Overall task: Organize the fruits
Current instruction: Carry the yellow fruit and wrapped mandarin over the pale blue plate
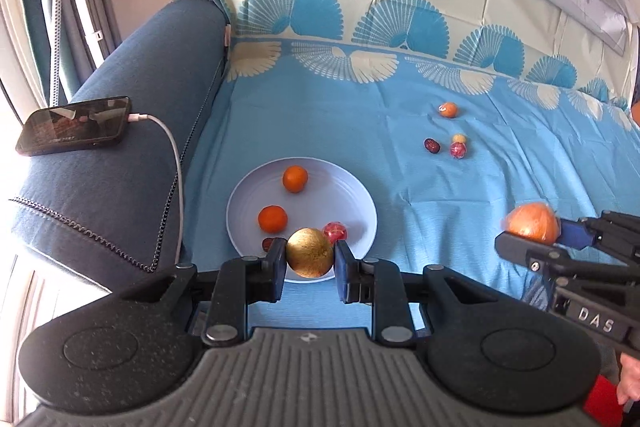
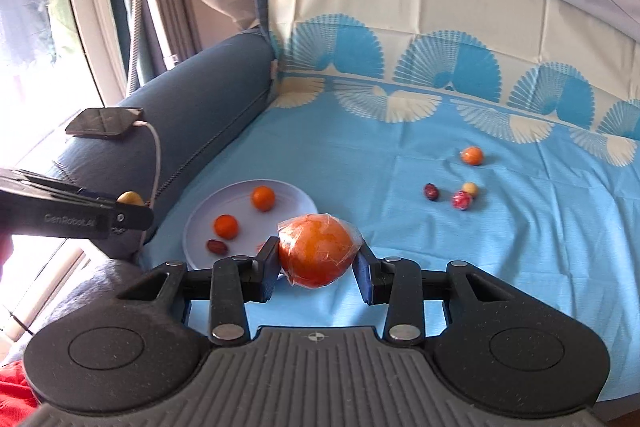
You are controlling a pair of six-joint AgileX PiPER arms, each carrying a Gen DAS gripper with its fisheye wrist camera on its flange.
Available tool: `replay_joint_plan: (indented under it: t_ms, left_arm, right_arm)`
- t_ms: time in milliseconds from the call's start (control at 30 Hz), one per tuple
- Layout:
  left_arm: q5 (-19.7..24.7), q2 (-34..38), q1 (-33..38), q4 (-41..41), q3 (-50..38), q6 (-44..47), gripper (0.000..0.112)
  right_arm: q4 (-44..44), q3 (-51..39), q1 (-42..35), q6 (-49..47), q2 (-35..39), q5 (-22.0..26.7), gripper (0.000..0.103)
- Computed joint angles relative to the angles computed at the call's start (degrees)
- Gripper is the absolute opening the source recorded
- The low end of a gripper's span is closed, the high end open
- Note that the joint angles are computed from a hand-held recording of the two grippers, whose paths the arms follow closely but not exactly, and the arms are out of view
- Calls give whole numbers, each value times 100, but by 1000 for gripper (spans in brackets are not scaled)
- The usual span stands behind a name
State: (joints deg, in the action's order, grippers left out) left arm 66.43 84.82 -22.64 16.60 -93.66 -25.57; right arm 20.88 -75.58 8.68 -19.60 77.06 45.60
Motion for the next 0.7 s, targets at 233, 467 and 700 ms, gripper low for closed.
replay_joint_plan:
  t_ms: [233, 467, 700]
  left_arm:
    - [117, -598, -139, 132, 396, -289, 27]
    - [141, -726, -152, 180, 483, -380, 27]
    - [298, -626, -223, 260, 368, -399, 27]
  right_arm:
    - [-656, 276, 662, 480, -538, -11, 40]
    - [-856, 315, 778, 610, -726, 12, 40]
    - [-878, 359, 794, 639, -791, -4, 41]
